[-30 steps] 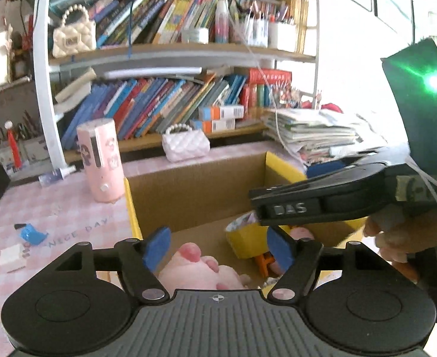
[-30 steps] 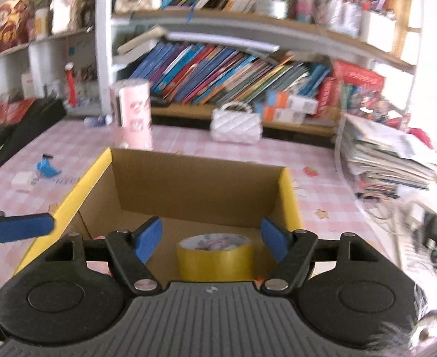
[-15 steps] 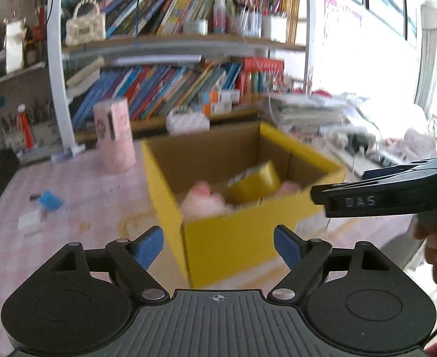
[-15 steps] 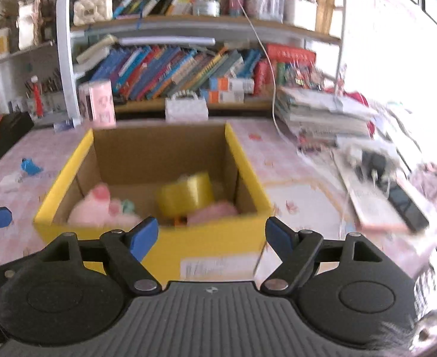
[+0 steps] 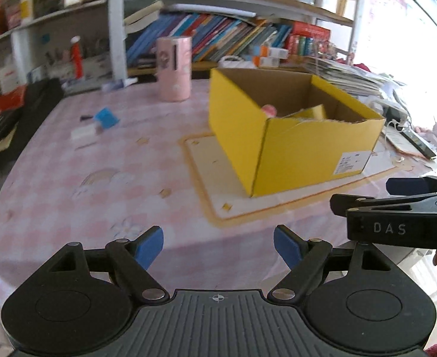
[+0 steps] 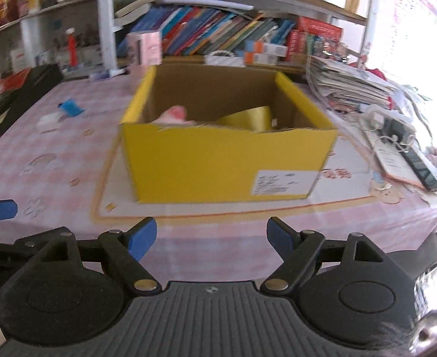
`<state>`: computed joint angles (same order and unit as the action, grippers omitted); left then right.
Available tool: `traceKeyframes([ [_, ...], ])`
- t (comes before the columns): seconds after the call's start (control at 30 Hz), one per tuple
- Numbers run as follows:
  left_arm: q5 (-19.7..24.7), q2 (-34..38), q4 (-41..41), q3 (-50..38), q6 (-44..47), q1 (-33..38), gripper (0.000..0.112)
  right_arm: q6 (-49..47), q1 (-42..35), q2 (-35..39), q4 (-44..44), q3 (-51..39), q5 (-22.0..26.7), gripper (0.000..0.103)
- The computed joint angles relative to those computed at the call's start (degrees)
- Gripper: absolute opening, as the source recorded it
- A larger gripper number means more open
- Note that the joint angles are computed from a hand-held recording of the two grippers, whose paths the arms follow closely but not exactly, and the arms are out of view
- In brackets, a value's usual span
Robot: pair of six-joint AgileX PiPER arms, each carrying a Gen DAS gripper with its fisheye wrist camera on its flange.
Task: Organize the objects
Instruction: 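Withdraw both tools from the box toward the white box and blue item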
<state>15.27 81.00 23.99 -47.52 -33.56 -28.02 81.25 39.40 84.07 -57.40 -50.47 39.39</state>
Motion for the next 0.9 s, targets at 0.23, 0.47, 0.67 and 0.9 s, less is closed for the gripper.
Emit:
traceKeyframes([
  [0.23,0.75,-7.1,-4.88,6.01,6.2,4.63,0.084,1.09,6.42,3.22,0.71,-3.15,0.84,0.082],
  [0.47,1.27,-12.3,-13.83,9.3,17.53,10.9,0.084,2.27,11.08,6.77,0.78,-7.12,1.84,0.082],
  [0.67,0.87,-15.44,-25.58,10.82,32.49,17.02,0.084,4.06,14.19,9.39,-0.79,-10.81,3.47,0.083],
  [0.9,1.66,-17.06,-43.0,11.98,53.01,24.64,0.084,4.21,16.86,13.05,-1.27,-15.76,5.93,0.083],
])
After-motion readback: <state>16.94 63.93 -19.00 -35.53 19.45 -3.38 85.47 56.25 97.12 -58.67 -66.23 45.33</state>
